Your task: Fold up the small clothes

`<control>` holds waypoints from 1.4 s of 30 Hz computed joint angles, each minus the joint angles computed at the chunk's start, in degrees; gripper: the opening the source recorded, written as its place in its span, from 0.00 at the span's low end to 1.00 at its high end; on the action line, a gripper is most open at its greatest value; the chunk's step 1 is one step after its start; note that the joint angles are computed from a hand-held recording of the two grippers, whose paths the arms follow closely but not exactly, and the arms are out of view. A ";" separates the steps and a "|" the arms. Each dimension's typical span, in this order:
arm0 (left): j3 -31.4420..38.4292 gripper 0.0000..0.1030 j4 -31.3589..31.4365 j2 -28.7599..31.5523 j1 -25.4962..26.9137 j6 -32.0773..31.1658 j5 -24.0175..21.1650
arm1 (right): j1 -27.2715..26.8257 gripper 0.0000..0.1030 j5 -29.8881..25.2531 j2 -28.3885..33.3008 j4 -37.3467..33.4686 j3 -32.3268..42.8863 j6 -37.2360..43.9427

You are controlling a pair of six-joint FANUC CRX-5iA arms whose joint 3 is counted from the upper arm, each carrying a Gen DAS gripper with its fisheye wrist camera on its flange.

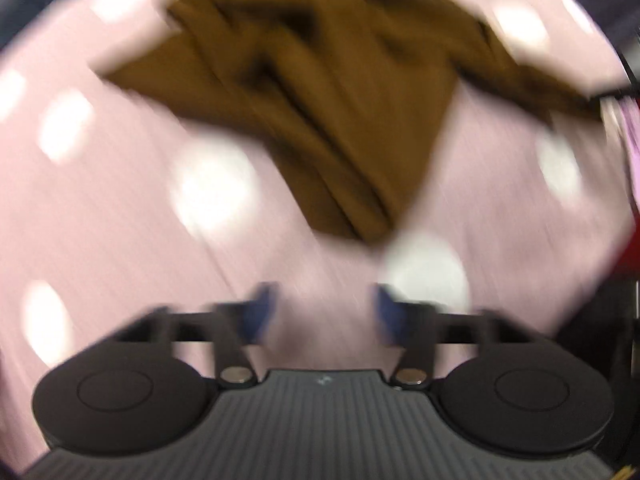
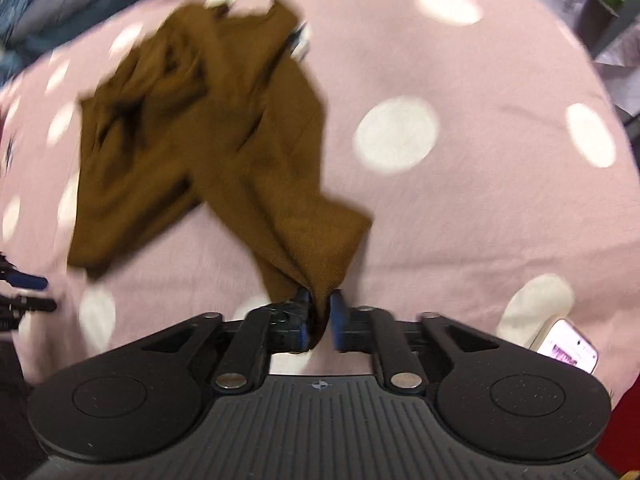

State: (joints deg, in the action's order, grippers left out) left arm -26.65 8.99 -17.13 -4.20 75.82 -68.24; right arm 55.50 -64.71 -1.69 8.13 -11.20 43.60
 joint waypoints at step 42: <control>15.68 0.72 -16.24 14.46 12.68 17.20 15.48 | 1.45 0.72 10.24 3.28 -4.62 3.20 0.29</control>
State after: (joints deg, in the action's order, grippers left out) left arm -10.97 -7.25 -2.67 8.47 93.03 -52.76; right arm 56.95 -54.47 1.59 3.51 -8.00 43.89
